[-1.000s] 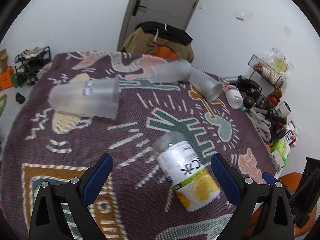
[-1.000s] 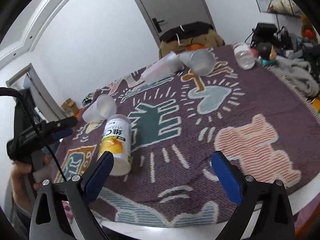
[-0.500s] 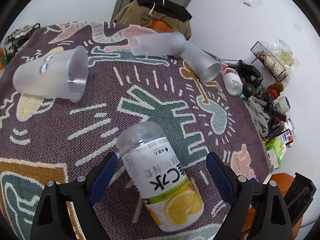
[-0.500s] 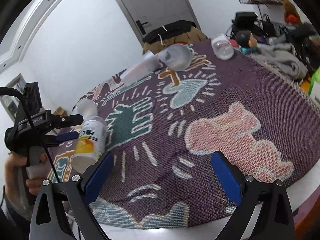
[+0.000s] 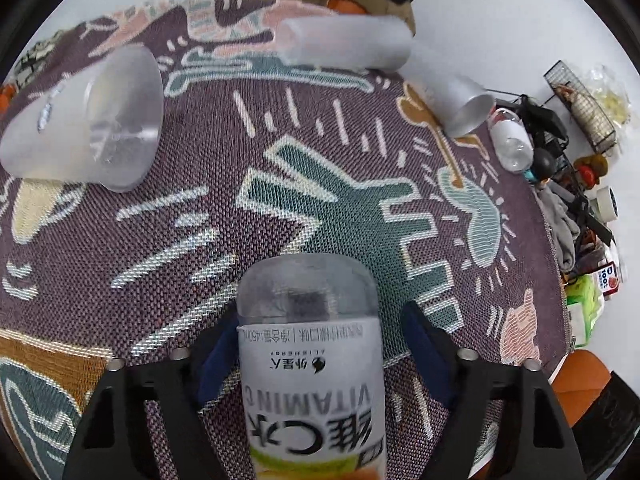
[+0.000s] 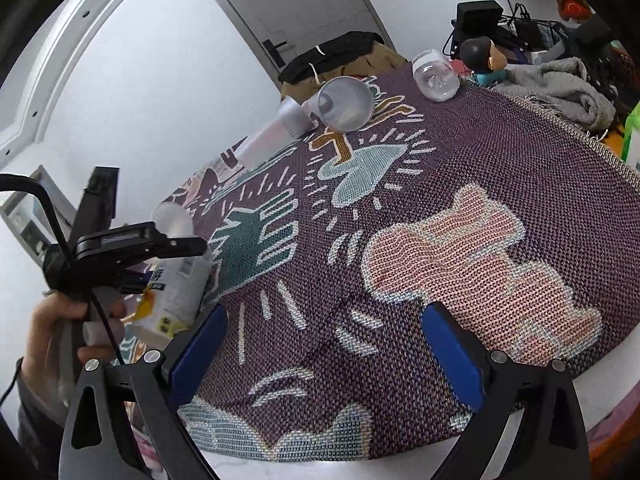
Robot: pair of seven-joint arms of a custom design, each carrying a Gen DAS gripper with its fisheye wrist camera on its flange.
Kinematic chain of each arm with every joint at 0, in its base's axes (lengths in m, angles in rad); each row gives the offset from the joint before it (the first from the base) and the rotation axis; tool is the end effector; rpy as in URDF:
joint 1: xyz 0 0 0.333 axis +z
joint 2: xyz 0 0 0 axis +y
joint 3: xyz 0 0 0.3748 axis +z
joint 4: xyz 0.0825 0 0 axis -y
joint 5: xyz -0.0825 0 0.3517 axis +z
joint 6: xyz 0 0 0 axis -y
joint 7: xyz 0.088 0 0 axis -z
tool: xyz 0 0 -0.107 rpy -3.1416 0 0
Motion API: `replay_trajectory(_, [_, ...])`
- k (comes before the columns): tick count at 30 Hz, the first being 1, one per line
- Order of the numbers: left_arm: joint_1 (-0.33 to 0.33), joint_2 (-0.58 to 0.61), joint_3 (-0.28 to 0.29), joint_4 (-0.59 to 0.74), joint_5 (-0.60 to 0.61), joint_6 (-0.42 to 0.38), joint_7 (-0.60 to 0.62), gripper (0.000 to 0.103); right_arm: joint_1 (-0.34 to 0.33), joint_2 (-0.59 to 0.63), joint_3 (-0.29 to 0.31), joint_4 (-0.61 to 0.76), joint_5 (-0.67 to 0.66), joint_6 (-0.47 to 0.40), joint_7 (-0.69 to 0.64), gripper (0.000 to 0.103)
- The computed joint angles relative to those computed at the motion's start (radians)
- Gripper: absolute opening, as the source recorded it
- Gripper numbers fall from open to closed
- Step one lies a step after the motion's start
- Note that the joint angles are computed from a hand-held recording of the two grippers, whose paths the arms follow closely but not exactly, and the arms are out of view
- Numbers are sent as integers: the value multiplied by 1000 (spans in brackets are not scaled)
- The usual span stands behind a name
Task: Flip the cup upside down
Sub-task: 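Grasp the bottle with the left tool while the right tool releases it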
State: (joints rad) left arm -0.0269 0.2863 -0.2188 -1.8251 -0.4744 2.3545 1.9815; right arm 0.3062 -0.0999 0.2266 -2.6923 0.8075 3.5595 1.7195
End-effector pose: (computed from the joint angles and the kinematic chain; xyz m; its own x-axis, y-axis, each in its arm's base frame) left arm 0.6228 -0.1475 0.4818 -0.3706 -0.8619 0.3460 -0.9092 0.2605 -0.3249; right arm 0.3926 0.1301 0.4499 -0.2658 -0.8481 -0.4582 -0.5774 0.5207 -0.6288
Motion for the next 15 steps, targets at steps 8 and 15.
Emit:
replay_trajectory(8, [15, -19, -9, 24, -36, -31, 40, 65, 2, -3, -27, -21, -84, 4, 79, 99])
replay_trajectory(15, [9, -83, -16, -15, -131, 33, 175, 65, -11, -4, -16, -23, -97, 6, 92, 99])
